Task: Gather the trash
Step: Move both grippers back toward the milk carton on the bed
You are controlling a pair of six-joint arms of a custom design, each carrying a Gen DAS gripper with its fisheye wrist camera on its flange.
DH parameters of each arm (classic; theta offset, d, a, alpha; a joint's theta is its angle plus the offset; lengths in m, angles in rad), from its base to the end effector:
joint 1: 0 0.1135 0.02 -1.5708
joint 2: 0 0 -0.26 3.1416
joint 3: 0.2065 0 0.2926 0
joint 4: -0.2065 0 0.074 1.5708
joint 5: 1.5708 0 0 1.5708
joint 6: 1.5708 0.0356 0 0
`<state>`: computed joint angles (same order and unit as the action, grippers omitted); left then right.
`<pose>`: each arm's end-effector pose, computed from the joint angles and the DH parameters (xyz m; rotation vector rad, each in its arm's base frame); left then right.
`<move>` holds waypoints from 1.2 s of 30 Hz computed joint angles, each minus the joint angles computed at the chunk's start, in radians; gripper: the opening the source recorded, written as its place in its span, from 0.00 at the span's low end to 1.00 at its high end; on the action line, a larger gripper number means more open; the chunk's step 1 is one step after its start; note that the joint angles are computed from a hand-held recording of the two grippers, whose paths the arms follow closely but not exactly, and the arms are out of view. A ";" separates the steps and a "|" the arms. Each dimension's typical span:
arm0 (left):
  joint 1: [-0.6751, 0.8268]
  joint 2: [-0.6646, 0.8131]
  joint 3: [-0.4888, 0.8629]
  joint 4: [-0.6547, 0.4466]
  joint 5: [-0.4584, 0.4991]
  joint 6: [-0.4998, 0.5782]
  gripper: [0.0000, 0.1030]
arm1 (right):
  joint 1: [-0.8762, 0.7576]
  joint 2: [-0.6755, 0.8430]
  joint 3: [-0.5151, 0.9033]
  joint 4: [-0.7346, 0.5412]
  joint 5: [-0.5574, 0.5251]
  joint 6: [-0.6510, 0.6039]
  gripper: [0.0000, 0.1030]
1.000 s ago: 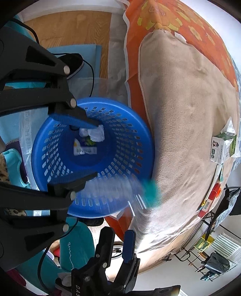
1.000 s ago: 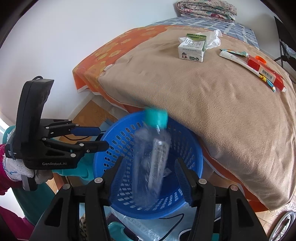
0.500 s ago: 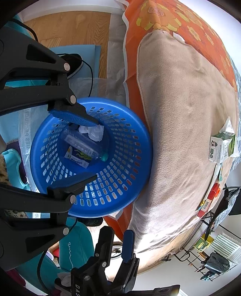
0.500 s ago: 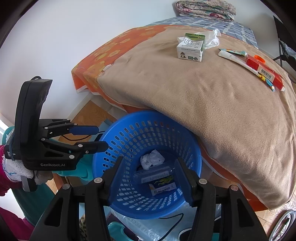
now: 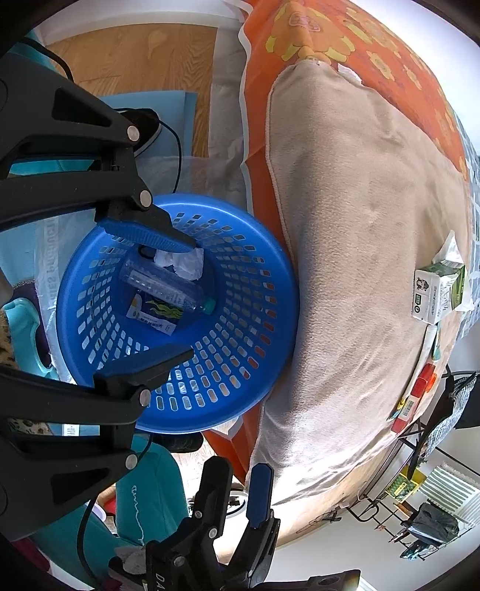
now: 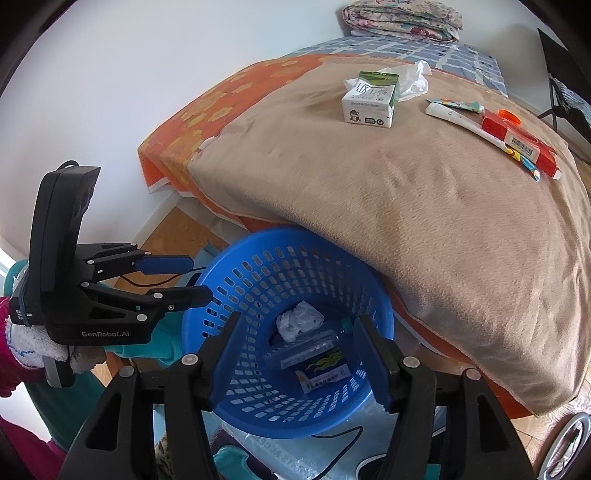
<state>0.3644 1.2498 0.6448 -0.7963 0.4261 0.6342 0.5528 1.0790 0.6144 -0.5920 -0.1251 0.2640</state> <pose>0.2160 0.0666 0.1418 0.4217 2.7298 -0.4122 0.1967 0.1266 0.1728 -0.4302 2.6511 0.4347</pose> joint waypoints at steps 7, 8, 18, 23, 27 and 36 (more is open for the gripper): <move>-0.033 0.024 0.046 -0.011 0.000 -0.037 0.51 | -0.083 0.002 0.031 -0.027 -0.038 -0.018 0.75; -0.040 0.035 0.063 -0.016 0.002 -0.045 0.51 | -0.105 0.006 0.043 -0.034 -0.047 -0.026 0.76; -0.149 0.126 0.259 -0.018 -0.010 -0.115 0.51 | -0.276 0.109 0.177 -0.069 -0.046 -0.120 0.90; -0.199 0.247 0.406 -0.017 -0.008 -0.169 0.51 | -0.336 0.219 0.263 -0.090 0.034 -0.210 0.90; -0.229 0.354 0.527 -0.017 0.005 -0.231 0.51 | -0.414 0.339 0.325 -0.102 0.010 -0.244 0.90; -0.285 0.575 0.790 -0.031 0.031 -0.389 0.51 | -0.573 0.468 0.421 -0.061 -0.125 -0.228 0.73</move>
<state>0.0792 1.8252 1.4350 -0.8270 0.4575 0.2448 -0.0201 1.5475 1.0352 -0.6528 -0.2502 0.0356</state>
